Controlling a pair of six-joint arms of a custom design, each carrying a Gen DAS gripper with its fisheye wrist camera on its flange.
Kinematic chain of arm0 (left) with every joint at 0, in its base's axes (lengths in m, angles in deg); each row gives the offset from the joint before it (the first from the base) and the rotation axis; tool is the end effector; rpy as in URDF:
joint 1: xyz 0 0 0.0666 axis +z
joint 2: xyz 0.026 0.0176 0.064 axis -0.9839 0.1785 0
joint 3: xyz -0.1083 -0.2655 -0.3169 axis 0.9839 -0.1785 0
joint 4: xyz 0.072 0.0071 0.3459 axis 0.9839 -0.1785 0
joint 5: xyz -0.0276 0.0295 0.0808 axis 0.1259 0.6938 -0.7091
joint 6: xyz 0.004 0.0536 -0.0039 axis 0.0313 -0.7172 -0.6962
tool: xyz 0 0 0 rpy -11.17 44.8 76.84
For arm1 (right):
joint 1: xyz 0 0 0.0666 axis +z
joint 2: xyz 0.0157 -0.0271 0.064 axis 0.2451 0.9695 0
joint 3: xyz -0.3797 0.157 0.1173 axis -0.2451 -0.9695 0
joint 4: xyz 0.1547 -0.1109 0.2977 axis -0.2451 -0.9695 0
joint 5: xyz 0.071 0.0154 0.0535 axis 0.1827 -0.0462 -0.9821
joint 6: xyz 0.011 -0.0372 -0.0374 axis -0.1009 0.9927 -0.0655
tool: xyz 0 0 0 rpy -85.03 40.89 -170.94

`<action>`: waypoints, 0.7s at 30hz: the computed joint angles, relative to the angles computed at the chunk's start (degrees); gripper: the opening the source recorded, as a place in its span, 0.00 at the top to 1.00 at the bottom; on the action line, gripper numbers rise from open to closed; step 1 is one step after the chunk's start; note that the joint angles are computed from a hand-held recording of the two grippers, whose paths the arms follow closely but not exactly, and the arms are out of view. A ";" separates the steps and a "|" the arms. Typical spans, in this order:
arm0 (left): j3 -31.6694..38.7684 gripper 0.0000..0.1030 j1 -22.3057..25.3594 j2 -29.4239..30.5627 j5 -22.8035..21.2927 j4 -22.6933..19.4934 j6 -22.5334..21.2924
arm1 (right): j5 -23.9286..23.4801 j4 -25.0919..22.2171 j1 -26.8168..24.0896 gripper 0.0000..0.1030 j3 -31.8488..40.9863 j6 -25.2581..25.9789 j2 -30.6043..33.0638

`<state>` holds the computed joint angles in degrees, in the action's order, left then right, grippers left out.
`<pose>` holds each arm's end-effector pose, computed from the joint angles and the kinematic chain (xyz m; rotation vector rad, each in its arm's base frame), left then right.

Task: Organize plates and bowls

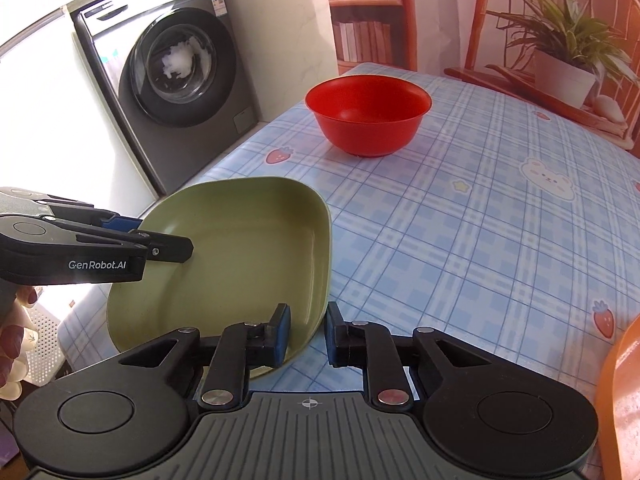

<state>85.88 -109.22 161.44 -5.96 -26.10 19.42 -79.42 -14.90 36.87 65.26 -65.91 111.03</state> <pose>0.5145 -0.2810 0.4965 0.0766 2.5107 -0.0217 0.6293 0.2690 0.4653 -0.4196 2.4357 0.4330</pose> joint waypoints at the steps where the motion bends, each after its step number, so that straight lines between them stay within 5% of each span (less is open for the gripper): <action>1: 0.50 0.81 -0.02 0.24 0.19 -0.38 0.45 | -0.06 -0.11 -0.20 0.85 -0.13 -0.66 -0.12; 21: 17.48 0.84 -7.23 8.65 -1.28 -1.12 0.50 | 4.46 8.65 -7.09 0.90 -13.22 -7.23 -11.62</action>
